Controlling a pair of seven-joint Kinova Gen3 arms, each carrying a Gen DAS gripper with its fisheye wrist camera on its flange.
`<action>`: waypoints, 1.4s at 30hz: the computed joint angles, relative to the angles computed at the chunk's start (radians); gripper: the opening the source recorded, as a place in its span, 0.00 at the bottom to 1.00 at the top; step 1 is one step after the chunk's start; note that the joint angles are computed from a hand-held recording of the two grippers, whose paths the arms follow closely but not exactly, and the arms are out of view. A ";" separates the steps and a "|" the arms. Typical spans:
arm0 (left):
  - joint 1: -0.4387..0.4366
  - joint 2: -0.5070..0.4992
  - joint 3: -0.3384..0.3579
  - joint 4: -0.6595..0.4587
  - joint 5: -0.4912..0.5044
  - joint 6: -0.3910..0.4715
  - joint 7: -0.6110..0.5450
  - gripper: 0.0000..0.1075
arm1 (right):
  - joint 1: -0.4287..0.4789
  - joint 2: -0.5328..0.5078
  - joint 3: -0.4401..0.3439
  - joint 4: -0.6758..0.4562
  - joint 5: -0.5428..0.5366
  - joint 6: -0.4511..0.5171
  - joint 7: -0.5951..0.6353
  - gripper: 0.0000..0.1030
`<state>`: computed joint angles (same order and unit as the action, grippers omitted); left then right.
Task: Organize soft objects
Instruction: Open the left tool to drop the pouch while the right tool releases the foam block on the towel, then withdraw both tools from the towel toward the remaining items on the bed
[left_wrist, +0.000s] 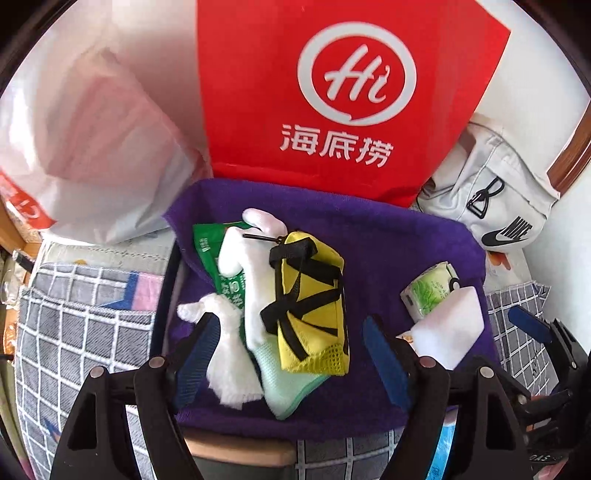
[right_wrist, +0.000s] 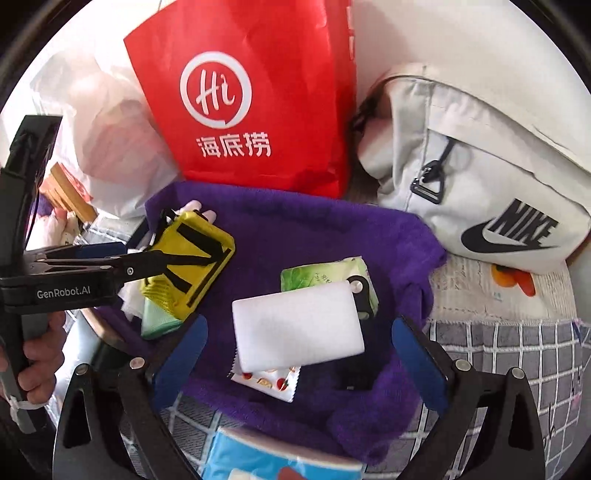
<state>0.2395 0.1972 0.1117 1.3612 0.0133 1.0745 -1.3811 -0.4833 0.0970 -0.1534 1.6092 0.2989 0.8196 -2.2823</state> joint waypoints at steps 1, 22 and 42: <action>-0.013 -0.016 0.004 0.014 0.010 -0.007 -0.012 0.73 | 0.004 -0.018 -0.001 0.009 -0.010 -0.004 0.004 0.96; -0.072 -0.439 -0.014 0.330 0.077 0.018 -0.072 0.71 | -0.131 -0.241 -0.268 0.181 0.088 0.106 -0.349 0.71; -0.150 -0.628 -0.138 0.570 0.155 -0.002 -0.262 0.71 | -0.364 -0.065 -0.351 0.204 0.302 0.196 -0.650 0.36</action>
